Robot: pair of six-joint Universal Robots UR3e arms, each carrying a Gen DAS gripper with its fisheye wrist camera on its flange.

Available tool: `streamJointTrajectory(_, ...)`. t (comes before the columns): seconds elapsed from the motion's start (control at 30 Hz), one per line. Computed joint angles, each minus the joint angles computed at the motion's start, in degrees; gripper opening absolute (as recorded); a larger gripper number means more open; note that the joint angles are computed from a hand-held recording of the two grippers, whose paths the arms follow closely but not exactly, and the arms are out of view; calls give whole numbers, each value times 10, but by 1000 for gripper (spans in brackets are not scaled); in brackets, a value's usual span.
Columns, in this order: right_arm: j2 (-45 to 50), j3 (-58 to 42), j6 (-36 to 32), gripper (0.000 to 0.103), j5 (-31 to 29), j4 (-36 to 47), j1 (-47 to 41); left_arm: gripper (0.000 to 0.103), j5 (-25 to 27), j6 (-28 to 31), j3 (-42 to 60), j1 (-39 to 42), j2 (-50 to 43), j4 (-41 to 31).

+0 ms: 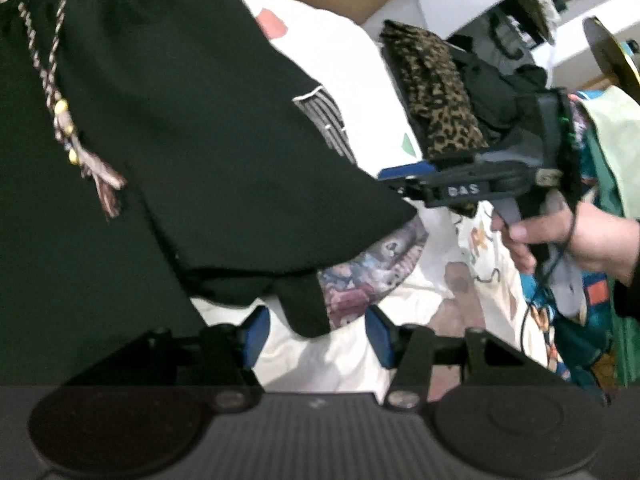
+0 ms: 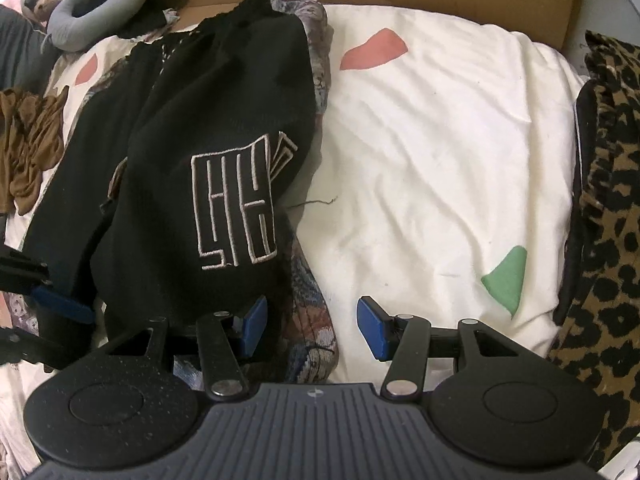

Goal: Fold clothes
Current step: 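Close the left tool on the black pants leg hem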

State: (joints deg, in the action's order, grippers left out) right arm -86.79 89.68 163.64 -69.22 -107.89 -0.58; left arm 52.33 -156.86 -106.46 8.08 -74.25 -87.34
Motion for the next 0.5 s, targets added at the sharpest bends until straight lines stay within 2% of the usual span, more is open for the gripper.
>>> streamJointTrajectory(0.2,-27,21,-8,57,6,7,-7,49,9,-46,-31,-34,-27,90)
streamJointTrajectory(0.23,-31,25,-8,57,7,5,-10,39,9,-52,-36,-34,-30,100)
streamJointTrajectory(0.27,-36,31,-6,57,8,3,-12,23,8,-58,-41,-35,-33,110)
streamJointTrajectory(0.33,-44,41,-3,57,13,-2,-19,11,1,-64,-49,-31,-34,119)
streamJointTrajectory(0.4,-47,47,-4,57,17,-6,-23,5,-3,-61,-49,-24,-27,108)
streamJointTrajectory(0.5,-45,50,-3,57,22,-15,-23,4,-4,-43,-37,-10,-8,67)
